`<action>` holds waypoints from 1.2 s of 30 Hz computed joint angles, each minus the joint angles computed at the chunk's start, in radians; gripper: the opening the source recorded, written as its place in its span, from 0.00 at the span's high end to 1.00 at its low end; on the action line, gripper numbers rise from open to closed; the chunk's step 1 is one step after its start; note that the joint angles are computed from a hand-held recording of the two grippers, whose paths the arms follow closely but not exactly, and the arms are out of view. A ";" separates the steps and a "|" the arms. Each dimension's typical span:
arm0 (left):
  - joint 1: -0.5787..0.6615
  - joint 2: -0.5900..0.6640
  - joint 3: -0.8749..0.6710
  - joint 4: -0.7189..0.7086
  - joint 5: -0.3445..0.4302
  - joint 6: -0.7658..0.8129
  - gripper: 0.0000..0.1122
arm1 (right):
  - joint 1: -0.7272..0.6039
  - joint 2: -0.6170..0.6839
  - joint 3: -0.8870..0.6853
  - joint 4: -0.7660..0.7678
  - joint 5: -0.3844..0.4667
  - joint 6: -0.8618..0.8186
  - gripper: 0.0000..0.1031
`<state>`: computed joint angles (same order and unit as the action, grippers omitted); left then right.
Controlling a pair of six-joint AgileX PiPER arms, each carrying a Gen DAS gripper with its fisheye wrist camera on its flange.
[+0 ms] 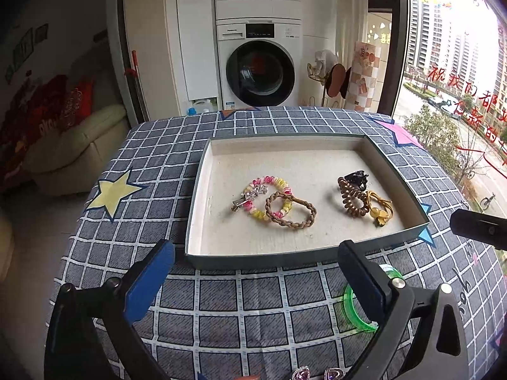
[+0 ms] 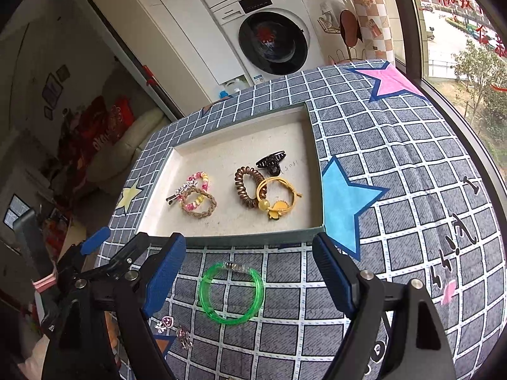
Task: Organize jewelry
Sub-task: 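Withdraw both tools from the tray back over the table, then grasp the pink heart pendant with the left tool while the right tool grasps the green bangle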
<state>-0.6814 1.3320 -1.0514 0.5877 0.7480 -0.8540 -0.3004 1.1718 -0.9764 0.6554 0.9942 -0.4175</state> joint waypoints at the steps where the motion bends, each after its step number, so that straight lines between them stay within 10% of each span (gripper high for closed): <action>1: -0.010 -0.015 0.016 0.014 0.003 -0.016 0.08 | 0.007 -0.018 0.009 -0.021 -0.004 0.014 0.18; 12: -0.116 -0.206 0.206 0.083 0.086 -0.141 0.08 | 0.085 -0.229 0.110 -0.195 -0.033 0.132 0.18; 19: -0.158 -0.313 0.314 0.036 0.106 -0.105 0.08 | 0.074 -0.248 0.120 -0.209 0.099 0.132 0.18; 36: -0.249 -0.243 0.368 0.065 0.116 -0.124 0.08 | 0.147 -0.282 0.219 -0.304 0.131 0.222 0.18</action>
